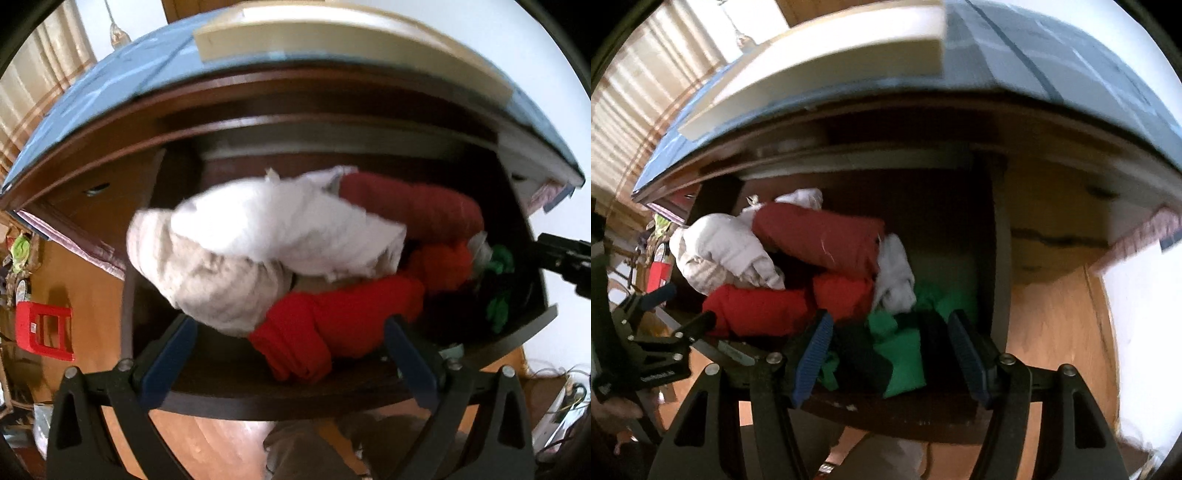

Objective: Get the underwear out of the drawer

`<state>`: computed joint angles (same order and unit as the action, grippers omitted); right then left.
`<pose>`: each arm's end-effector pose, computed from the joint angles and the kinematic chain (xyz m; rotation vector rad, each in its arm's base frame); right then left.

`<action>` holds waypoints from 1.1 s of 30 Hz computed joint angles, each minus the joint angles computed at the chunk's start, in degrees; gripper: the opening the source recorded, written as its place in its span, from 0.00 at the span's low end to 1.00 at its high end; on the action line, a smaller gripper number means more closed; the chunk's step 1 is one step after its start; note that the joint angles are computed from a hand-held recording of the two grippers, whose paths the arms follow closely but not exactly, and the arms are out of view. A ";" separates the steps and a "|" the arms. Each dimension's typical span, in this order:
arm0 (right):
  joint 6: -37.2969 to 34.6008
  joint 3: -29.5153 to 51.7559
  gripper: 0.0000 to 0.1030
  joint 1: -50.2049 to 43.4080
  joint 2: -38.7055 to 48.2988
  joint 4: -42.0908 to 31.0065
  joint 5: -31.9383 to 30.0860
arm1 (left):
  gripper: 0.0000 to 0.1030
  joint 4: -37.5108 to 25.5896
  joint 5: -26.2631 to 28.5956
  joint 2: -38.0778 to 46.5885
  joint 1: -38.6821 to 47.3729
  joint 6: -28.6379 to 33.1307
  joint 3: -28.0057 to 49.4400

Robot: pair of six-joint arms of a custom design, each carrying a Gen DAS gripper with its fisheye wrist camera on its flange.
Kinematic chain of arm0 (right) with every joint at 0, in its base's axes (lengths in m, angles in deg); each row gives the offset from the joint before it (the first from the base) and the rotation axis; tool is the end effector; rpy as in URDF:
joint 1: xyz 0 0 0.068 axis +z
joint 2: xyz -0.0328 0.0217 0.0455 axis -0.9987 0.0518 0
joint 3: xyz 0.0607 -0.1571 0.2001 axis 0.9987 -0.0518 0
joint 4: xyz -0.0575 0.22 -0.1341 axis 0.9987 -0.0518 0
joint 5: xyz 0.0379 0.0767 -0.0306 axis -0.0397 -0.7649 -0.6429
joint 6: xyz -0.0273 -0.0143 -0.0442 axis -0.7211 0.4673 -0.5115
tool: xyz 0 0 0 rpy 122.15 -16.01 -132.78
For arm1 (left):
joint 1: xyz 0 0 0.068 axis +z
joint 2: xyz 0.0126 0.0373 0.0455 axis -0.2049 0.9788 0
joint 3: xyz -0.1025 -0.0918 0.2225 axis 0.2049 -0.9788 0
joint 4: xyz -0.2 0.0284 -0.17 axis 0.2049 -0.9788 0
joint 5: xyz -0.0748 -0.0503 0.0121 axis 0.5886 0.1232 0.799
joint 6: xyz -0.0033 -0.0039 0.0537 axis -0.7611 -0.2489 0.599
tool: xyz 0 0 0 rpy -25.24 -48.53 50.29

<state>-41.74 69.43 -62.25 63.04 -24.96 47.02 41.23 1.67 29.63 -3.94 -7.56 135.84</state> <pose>0.3620 0.1679 0.1302 0.0105 2.8001 0.2488 0.2789 0.0344 0.1284 0.2459 2.7567 -0.0512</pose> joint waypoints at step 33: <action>-13.14 11.64 0.65 1.20 7.24 -1.80 -1.90 | 0.97 -6.22 -4.16 11.17 -3.83 -23.57 15.01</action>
<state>-54.88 81.07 -61.05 70.28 -26.76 45.11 35.01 -2.49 40.79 -7.77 -31.13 150.85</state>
